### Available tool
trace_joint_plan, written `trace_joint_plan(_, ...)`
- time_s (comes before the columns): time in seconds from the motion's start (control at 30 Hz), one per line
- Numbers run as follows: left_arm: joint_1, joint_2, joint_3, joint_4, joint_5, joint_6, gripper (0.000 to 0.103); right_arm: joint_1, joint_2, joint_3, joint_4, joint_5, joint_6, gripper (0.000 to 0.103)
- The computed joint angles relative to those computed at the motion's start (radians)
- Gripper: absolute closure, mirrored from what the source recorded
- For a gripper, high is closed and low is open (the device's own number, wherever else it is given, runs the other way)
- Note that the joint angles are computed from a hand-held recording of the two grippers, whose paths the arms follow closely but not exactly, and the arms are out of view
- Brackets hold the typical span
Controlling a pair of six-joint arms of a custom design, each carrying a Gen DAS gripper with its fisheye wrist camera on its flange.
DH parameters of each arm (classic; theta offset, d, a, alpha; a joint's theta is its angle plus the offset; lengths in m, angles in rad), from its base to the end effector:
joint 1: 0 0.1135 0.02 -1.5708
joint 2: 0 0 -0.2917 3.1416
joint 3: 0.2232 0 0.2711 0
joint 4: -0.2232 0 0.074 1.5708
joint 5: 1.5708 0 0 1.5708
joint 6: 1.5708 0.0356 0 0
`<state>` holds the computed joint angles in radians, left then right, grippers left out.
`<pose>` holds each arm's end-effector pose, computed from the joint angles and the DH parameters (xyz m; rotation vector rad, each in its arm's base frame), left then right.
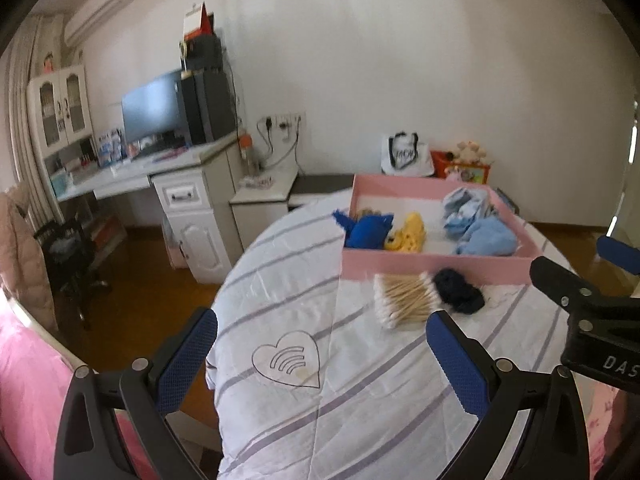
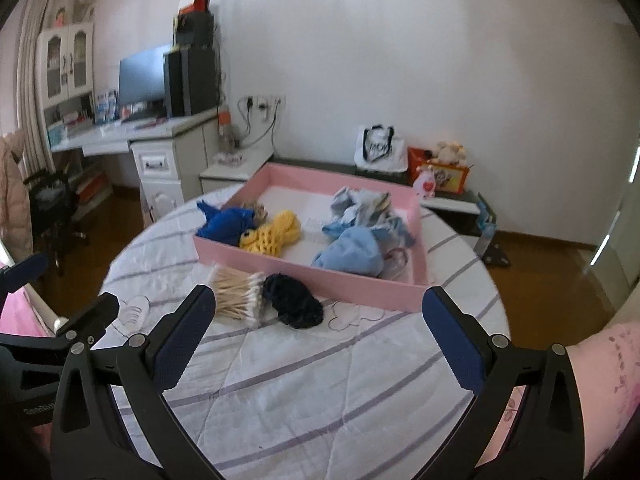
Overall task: Organize soft objects
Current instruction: 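Lower both grippers toward the cotton swab bag and black knitted item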
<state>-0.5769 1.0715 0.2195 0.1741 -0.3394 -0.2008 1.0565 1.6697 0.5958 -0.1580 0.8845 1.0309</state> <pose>0.1602 -0.0901 0.1427 0.2337 2.1916 -0.0504 0.1517 0.2125 0.1089 0.1509 2.2135 -0.1998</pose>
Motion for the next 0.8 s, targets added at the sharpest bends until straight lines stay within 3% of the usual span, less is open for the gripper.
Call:
trace_joint_plan(0.23, 0.186, 0.285, 0.050, 0.186, 0.159, 0.075, 0.000, -0.125, 0.185, 0.081, 0.106, -0.117, -0.122, 0.000)
trace_joint_plan(0.43, 0.268, 0.512, 0.119, 0.303, 0.229, 0.106, 0.000, -0.221, 0.296, 0.119, 0.182, -0.206, -0.188, 0.002)
trace_joint_plan(0.67, 0.307, 0.681, 0.195, 0.363, 0.272, 0.123, 0.000, -0.280, 0.374, 0.150, 0.225, -0.277, -0.244, 0.013)
trace_joint_plan(0.8, 0.320, 0.725, 0.216, 0.381, 0.293, 0.138, 0.000, -0.291, 0.395, 0.155, 0.250, -0.295, -0.277, 0.013)
